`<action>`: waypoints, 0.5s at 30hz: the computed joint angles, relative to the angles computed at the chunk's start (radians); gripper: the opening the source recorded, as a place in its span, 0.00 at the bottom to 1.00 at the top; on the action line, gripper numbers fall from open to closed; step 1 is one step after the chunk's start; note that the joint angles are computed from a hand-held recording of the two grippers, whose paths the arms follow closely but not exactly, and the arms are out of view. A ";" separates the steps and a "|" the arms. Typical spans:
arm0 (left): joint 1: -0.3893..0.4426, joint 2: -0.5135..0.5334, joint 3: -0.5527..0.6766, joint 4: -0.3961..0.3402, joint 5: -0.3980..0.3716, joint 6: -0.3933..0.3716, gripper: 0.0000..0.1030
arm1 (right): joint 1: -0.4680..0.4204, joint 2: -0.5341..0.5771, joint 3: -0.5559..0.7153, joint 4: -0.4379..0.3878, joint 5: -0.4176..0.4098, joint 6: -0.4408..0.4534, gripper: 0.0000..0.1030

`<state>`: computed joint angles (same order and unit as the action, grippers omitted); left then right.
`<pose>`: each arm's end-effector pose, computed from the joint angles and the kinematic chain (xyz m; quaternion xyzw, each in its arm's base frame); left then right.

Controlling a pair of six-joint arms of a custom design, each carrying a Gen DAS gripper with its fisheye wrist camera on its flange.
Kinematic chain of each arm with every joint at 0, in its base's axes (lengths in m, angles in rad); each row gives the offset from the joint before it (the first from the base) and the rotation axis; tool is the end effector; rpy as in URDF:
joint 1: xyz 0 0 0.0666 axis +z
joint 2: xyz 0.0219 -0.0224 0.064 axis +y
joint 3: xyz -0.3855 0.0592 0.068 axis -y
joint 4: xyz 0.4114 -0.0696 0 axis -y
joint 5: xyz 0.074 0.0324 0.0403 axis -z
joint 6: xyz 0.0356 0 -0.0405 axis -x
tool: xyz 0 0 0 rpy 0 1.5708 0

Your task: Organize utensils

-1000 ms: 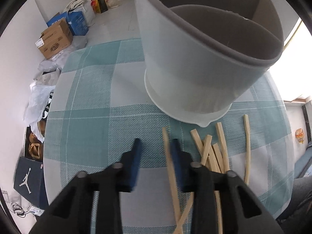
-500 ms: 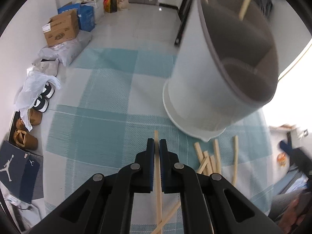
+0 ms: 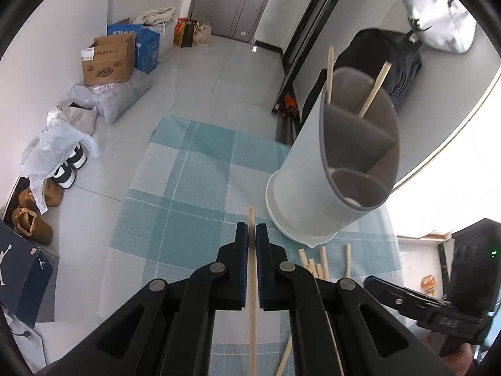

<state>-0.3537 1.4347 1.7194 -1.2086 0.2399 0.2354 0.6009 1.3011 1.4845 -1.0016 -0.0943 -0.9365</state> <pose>0.4633 -0.1805 0.5505 0.0936 0.9374 -0.2002 0.2690 0.3810 0.2647 0.5153 0.1381 0.9188 0.2867 0.2334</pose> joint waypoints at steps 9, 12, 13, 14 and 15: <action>0.048 -0.041 -0.023 0.076 0.062 0.014 0.01 | -0.031 0.087 0.132 -0.240 0.143 0.055 0.27; 0.055 -0.044 -0.024 0.086 0.068 0.002 0.01 | -0.051 0.128 0.171 -0.303 0.133 0.081 0.25; 0.056 -0.045 -0.025 0.093 0.071 0.003 0.01 | -0.057 0.138 0.179 -0.312 0.124 0.088 0.25; 0.058 -0.047 -0.026 0.095 0.077 0.001 0.01 | -0.063 0.156 0.194 -0.326 0.110 0.102 0.25; 0.059 -0.048 -0.026 0.098 0.082 0.000 0.01 | -0.066 0.170 0.208 -0.343 0.102 0.112 0.25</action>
<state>-0.2946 1.3865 1.6932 -1.1107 0.3223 0.2357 0.5345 1.4710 1.6929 -1.3446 0.0081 -0.8244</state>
